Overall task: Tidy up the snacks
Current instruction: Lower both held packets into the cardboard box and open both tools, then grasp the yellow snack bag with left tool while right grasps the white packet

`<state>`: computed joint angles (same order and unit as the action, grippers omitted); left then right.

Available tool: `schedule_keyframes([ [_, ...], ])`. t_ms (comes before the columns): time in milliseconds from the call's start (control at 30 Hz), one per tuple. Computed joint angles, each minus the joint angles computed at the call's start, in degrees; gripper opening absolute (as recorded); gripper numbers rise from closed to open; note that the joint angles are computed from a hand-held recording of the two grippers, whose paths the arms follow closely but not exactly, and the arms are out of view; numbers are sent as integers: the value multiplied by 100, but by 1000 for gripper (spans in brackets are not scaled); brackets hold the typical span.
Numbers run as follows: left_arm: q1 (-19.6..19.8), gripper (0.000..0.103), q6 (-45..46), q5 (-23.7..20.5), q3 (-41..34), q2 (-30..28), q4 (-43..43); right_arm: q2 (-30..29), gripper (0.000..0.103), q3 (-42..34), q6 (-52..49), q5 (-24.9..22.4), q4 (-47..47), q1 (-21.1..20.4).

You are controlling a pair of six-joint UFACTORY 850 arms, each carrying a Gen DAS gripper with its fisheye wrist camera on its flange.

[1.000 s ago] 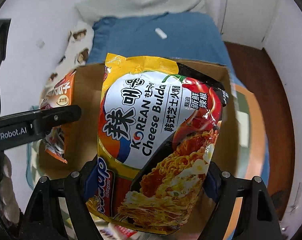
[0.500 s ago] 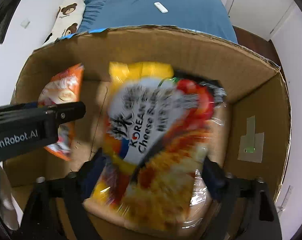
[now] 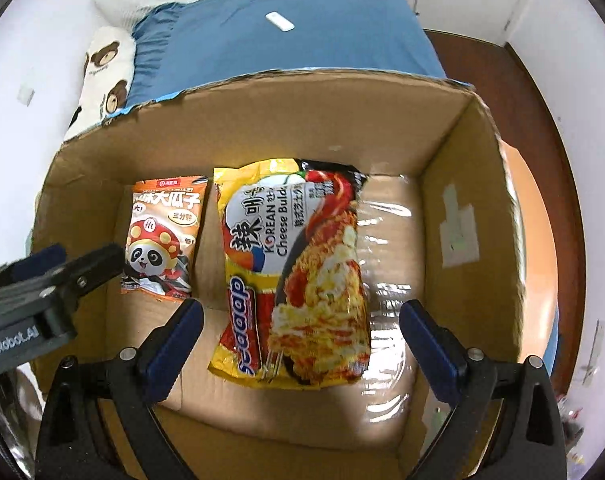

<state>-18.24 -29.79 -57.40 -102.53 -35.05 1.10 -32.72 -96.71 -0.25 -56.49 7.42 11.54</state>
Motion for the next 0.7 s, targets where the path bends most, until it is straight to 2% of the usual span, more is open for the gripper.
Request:
schedule_keyframes([
  [267, -202, 96, -496, 480, 825, 897, 605, 606, 100, 546, 234, 418, -126, 88],
  [700, -684, 96, -1081, 861, 1654, 2108, 1465, 2240, 100, 1692, 417, 978, -500, 170],
])
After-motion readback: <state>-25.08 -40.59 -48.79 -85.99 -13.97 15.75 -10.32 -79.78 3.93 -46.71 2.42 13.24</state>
